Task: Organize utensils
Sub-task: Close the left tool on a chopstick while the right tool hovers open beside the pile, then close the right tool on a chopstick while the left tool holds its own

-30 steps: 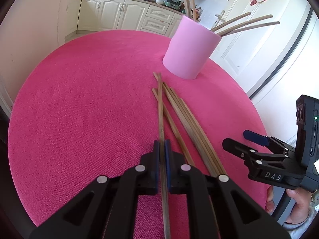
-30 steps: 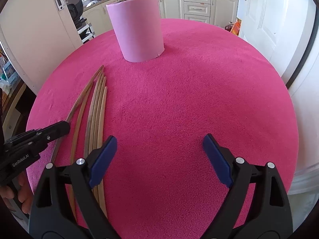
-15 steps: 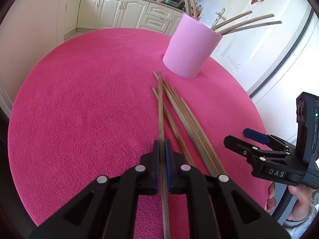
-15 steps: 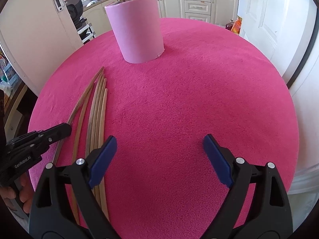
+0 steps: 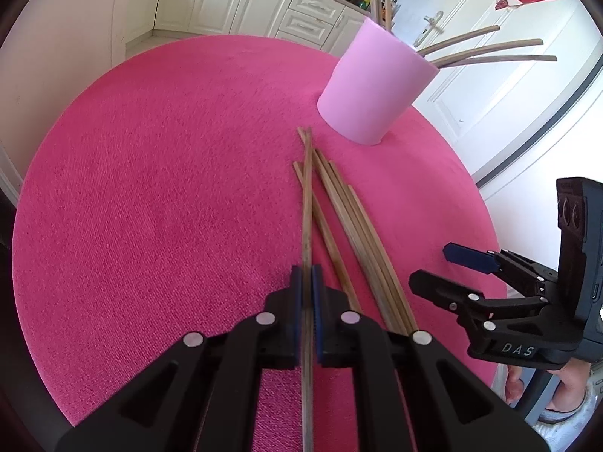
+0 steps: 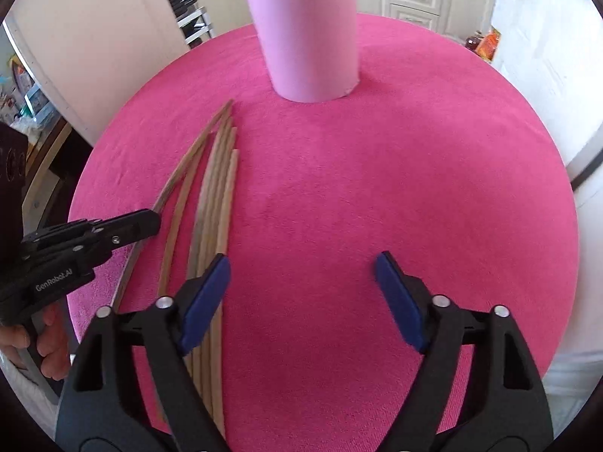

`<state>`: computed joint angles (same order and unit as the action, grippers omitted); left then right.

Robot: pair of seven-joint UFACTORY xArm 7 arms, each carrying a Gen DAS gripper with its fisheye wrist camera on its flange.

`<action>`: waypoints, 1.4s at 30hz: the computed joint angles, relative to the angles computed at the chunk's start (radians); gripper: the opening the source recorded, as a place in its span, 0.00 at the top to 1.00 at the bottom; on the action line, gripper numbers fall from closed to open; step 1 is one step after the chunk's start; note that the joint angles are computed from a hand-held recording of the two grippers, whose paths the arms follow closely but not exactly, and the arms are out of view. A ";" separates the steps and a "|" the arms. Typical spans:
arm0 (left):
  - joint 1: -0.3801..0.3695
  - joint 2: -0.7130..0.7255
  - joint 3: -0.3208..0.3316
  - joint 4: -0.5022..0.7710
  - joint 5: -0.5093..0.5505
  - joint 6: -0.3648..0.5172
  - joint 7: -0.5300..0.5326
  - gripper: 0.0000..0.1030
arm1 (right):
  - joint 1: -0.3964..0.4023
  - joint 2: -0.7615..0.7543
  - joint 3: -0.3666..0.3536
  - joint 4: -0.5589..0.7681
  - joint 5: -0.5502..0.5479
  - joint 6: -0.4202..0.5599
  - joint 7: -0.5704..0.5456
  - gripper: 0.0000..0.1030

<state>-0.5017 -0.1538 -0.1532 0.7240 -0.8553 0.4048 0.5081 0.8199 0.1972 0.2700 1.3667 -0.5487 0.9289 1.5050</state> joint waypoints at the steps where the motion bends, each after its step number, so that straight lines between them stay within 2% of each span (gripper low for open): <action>1: 0.005 0.000 -0.006 0.001 0.024 -0.002 -0.024 0.94 | -0.008 0.006 0.001 0.006 0.013 -0.019 -0.025 0.49; 5: 0.017 0.004 -0.032 0.010 0.168 -0.009 -0.155 0.94 | -0.017 0.048 -0.002 0.059 0.061 -0.029 -0.122 0.67; 9: 0.023 0.003 -0.033 0.019 0.267 0.013 -0.234 0.94 | -0.008 0.071 -0.015 0.098 0.094 -0.012 -0.177 0.69; 14: 0.025 0.002 -0.038 0.024 0.359 0.018 -0.313 0.94 | -0.017 0.048 -0.016 0.073 0.128 -0.066 -0.201 0.71; 20: 0.030 0.014 -0.046 0.042 0.463 0.029 -0.410 0.94 | 0.007 0.121 -0.027 0.178 0.154 0.032 -0.253 0.73; 25: 0.037 0.017 -0.049 0.059 0.523 0.057 -0.465 0.94 | 0.077 0.265 -0.052 0.418 0.141 0.257 -0.354 0.75; 29: 0.029 -0.005 -0.039 0.034 0.507 0.043 -0.458 0.94 | 0.118 0.299 -0.077 0.473 0.131 0.298 -0.408 0.79; 30: 0.027 -0.006 -0.036 0.032 0.497 0.039 -0.455 0.94 | 0.122 0.305 -0.080 0.479 0.132 0.287 -0.414 0.88; 31: 0.025 -0.005 -0.037 0.030 0.496 0.031 -0.456 0.94 | 0.130 0.304 -0.089 0.476 0.123 0.276 -0.406 0.91; 32: 0.024 -0.009 -0.037 0.025 0.495 0.021 -0.458 0.94 | 0.134 0.298 -0.096 0.461 0.113 0.256 -0.393 0.92; 36: 0.012 -0.028 -0.033 0.006 0.469 -0.007 -0.449 0.94 | 0.108 0.186 -0.097 0.264 0.085 0.058 -0.298 0.94; 39: 0.017 -0.048 -0.043 -0.008 0.504 -0.034 -0.500 0.95 | 0.096 0.112 -0.091 0.160 0.015 -0.043 -0.219 0.94; 42: -0.011 -0.077 -0.031 -0.025 0.479 -0.077 -0.484 0.95 | 0.085 0.026 -0.079 0.057 -0.087 -0.126 -0.111 0.94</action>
<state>-0.5125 -0.2307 -0.1841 0.6992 -0.3759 0.3278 0.0240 0.9045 0.2233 0.1909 1.4235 -0.6352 0.8033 1.3940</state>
